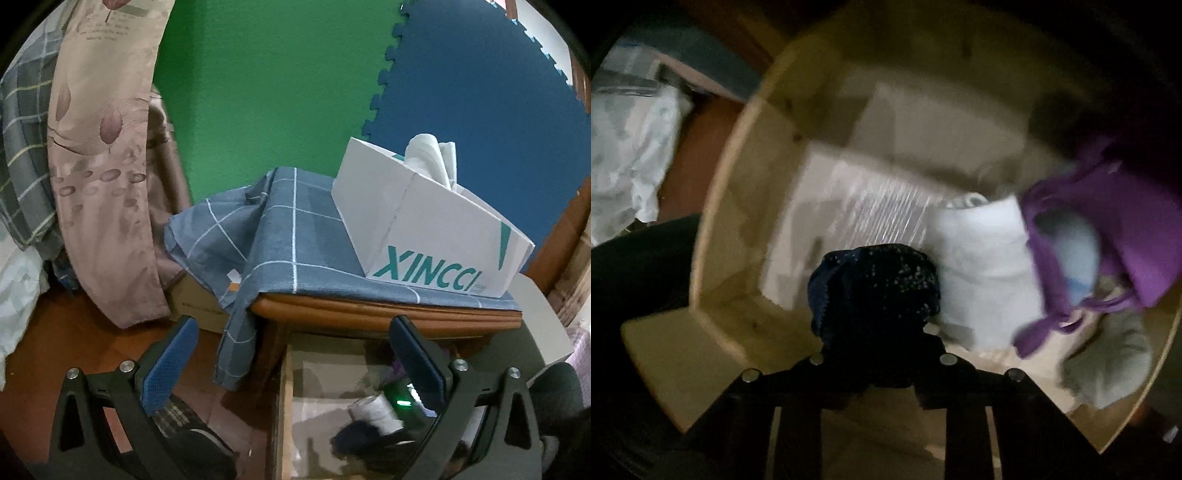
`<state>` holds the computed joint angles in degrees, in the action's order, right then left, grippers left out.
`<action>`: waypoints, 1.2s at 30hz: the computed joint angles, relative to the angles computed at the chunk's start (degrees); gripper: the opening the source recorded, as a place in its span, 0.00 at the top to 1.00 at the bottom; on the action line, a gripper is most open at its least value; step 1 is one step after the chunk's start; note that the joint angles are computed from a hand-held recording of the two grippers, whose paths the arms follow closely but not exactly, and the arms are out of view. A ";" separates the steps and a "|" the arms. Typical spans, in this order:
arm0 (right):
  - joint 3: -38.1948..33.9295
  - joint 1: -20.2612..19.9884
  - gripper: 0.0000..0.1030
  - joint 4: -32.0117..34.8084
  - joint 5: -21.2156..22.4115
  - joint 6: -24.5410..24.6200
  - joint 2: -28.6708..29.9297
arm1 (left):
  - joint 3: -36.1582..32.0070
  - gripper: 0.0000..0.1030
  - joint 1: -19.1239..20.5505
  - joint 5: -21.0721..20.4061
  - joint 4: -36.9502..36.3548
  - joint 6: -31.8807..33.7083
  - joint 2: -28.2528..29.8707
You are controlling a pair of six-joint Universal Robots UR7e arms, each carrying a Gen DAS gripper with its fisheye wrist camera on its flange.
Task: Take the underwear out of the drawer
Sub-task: 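Lower the right tool into the drawer toward the navy lace underwear, then close the right gripper on the navy lace underwear and lift it, then carry the navy lace underwear with the right gripper over the box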
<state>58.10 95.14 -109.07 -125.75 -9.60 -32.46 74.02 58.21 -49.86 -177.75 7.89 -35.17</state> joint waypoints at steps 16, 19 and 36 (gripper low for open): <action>22.59 5.27 0.77 -41.50 4.53 -20.58 -22.03 | -2.14 0.01 -1.23 4.82 0.50 6.05 3.20; 21.63 6.14 0.77 -44.81 4.48 -21.99 -23.70 | -2.20 0.01 -1.53 5.27 0.51 7.26 3.65; 10.05 7.80 0.77 -53.50 4.03 -25.60 -20.01 | -2.24 0.01 -1.85 5.96 3.27 6.84 4.21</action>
<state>68.15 102.94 -162.58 -121.72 -35.20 -52.47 71.78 56.36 -43.90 -174.48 14.73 -30.96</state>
